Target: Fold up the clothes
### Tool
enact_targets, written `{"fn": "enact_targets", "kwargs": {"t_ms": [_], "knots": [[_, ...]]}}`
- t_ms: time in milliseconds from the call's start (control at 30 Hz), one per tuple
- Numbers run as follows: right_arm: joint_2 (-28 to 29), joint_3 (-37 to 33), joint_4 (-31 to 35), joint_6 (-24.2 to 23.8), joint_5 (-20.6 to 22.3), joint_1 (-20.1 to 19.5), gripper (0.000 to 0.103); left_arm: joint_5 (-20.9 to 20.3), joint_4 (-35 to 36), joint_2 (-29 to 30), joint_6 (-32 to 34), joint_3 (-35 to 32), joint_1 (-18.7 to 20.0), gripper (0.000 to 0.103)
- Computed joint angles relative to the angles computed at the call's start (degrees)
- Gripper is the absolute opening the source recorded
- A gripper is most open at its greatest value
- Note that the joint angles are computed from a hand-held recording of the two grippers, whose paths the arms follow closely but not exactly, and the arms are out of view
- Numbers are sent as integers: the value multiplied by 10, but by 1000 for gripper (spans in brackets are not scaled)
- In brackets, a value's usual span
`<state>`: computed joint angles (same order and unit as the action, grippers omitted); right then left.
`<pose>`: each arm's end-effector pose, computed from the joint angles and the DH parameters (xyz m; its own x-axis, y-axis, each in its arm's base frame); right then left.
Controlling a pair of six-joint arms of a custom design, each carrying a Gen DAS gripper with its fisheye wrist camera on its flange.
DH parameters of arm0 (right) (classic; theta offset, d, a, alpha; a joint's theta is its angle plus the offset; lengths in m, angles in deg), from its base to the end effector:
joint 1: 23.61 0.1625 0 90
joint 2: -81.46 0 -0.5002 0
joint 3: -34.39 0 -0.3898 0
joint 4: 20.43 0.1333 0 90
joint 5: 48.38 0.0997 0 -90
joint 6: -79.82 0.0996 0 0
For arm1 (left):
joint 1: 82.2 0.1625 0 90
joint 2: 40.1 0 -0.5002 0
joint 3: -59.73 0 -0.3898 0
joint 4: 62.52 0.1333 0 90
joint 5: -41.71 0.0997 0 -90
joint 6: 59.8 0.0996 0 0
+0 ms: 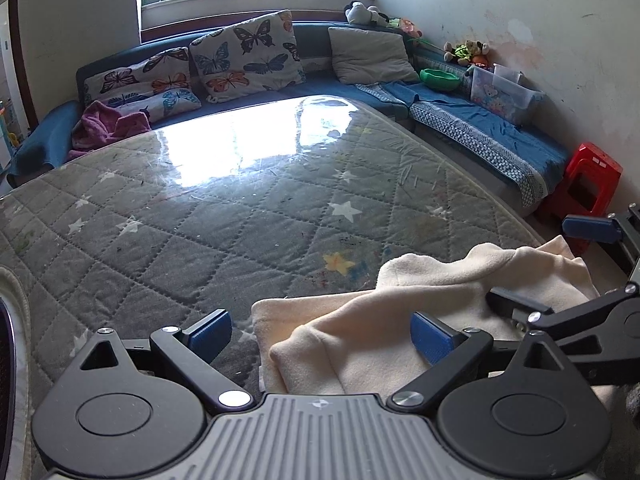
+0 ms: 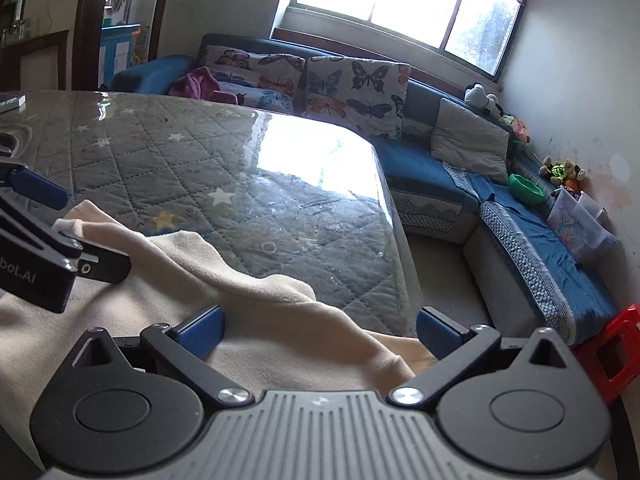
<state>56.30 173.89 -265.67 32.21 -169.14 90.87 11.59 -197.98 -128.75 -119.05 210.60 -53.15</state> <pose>0.2504 -0.3513 0.0206 -0.3895 -0.5427 0.7442 -0.8913 0.4259 -0.1559 -0.1334 -0.3251 0.2411 -0.7325 -0.1134 -0.6713 0.4060 0.7188 -0.5644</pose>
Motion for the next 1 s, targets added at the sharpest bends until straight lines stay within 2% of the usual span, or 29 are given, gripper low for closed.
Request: {"fn": "enact_targets", "kwargs": {"t_ms": [133, 300, 467, 667, 767, 900, 1000], "knots": [[-7, 0, 4, 8, 10, 1, 103, -1, 25, -12, -20, 0, -6, 98], [0, -13, 28, 14, 0, -1, 103, -10, 73, -30, -57, -1, -18, 98], [-10, 7, 8, 24, 8, 3, 103, -21, 131, -55, -102, -1, -39, 98], [-13, 61, -55, 23, 17, 0, 103, -46, 206, -85, -171, 2, -77, 98], [1, 90, -110, 10, 13, -5, 103, -58, 245, -98, -205, 4, -100, 98], [32, 117, -176, 4, -1, -12, 103, -71, 261, -104, -231, 11, -117, 98], [50, 128, -213, 6, 6, -19, 103, -77, 273, -106, -247, 14, -128, 98]]}}
